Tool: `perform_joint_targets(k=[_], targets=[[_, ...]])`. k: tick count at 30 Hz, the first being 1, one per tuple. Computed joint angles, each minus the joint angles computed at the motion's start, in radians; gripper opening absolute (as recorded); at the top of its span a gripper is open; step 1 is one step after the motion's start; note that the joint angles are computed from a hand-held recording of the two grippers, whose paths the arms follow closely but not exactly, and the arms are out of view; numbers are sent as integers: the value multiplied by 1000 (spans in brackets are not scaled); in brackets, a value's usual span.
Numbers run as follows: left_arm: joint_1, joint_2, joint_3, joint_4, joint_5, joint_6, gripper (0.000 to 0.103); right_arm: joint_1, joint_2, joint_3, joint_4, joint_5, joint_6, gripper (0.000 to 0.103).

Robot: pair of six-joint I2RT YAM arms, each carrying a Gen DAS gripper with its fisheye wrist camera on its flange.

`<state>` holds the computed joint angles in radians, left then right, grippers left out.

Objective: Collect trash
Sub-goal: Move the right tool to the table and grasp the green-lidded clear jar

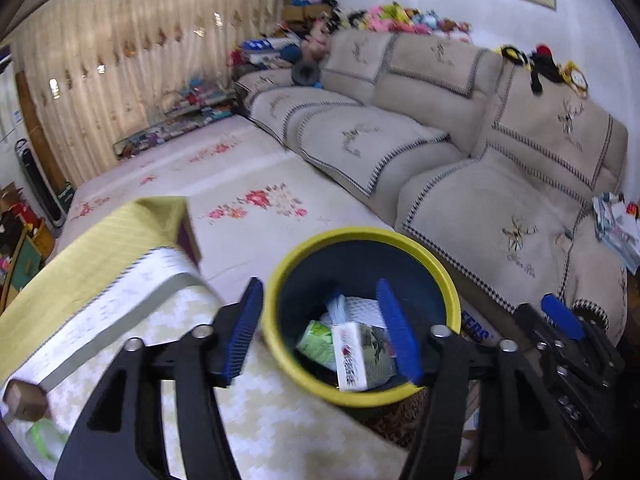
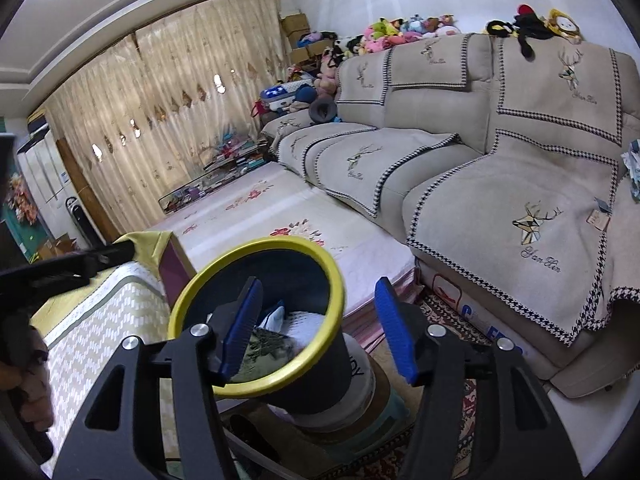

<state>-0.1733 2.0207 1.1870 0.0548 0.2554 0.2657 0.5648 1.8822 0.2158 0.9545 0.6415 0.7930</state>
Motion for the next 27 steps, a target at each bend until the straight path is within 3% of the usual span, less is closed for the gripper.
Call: perform_joint_targets(k=[7, 12, 18, 27], targets=[[281, -234, -228, 68, 130, 51, 80, 163, -25, 167, -229, 60, 9, 58], [583, -284, -246, 86, 241, 88, 90, 270, 16, 329, -372, 74, -4, 60], [889, -89, -33, 91, 297, 31, 93, 390, 148, 616, -532, -1, -73, 61], [1049, 290, 343, 122, 236, -88, 93, 495, 434, 1156, -797, -148, -159, 62]])
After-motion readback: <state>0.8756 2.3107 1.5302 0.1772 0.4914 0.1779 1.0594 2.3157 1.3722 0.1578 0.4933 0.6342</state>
